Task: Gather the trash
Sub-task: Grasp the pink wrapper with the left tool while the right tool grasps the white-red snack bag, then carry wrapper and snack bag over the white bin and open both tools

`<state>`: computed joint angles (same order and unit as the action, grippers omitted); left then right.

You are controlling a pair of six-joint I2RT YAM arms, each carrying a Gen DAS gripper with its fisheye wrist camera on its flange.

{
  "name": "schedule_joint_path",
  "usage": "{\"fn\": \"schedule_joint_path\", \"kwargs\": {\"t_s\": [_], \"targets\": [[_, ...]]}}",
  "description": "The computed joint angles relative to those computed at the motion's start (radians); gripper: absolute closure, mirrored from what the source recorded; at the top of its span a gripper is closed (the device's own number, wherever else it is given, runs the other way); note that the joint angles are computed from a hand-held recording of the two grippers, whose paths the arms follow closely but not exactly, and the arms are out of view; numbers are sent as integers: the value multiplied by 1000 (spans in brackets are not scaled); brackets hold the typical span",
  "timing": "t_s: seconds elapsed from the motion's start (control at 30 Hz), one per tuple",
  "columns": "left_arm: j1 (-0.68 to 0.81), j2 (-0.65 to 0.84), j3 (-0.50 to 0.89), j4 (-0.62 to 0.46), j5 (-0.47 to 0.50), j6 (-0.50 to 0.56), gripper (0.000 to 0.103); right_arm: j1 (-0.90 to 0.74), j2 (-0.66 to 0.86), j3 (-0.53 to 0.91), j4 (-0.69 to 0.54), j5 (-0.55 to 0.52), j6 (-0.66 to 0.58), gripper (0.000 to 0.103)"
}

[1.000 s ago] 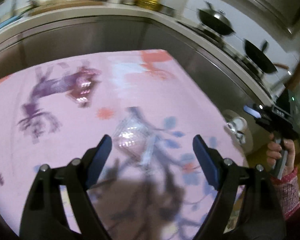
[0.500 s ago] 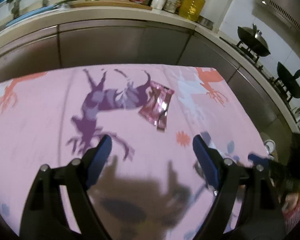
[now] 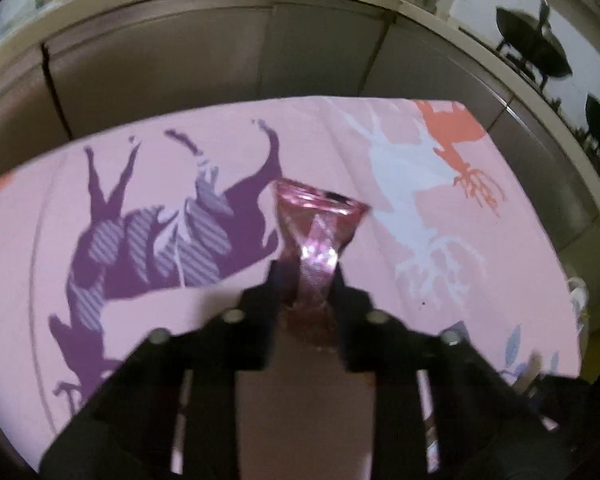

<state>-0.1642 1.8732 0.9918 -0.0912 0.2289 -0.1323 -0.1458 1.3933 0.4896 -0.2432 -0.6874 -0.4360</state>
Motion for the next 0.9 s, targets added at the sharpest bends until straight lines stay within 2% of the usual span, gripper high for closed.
{"fn": "schedule_joint_path", "kwargs": {"t_s": [0.07, 0.17, 0.3, 0.4, 0.5, 0.53, 0.63, 0.77, 0.9], "targets": [[14, -33, -36, 1, 46, 2, 91, -19, -29, -19, -22, -20, -28, 89], [20, -124, -126, 10, 106, -6, 91, -112, -76, -30, -105, -88, -82, 93], [-21, -250, -235, 19, 183, -56, 91, -344, -93, -10, -269, -188, -225, 93], [-122, -306, -272, 32, 196, -116, 91, -576, -54, 45, -442, -237, -424, 93], [-281, -304, -245, 31, 164, -169, 91, -848, 68, 163, -626, -264, -645, 93], [-333, -289, -224, 32, 150, -184, 91, -922, 114, 210, -673, -268, -697, 93], [-487, -209, -115, 17, 111, -222, 91, -1083, 230, 348, -728, -283, -737, 93], [-680, -61, 114, -43, 53, -234, 91, -1218, 368, 503, -693, -284, -690, 93], [-805, 141, 422, -164, 24, -211, 91, -1290, 465, 611, -633, -267, -639, 93]]}}
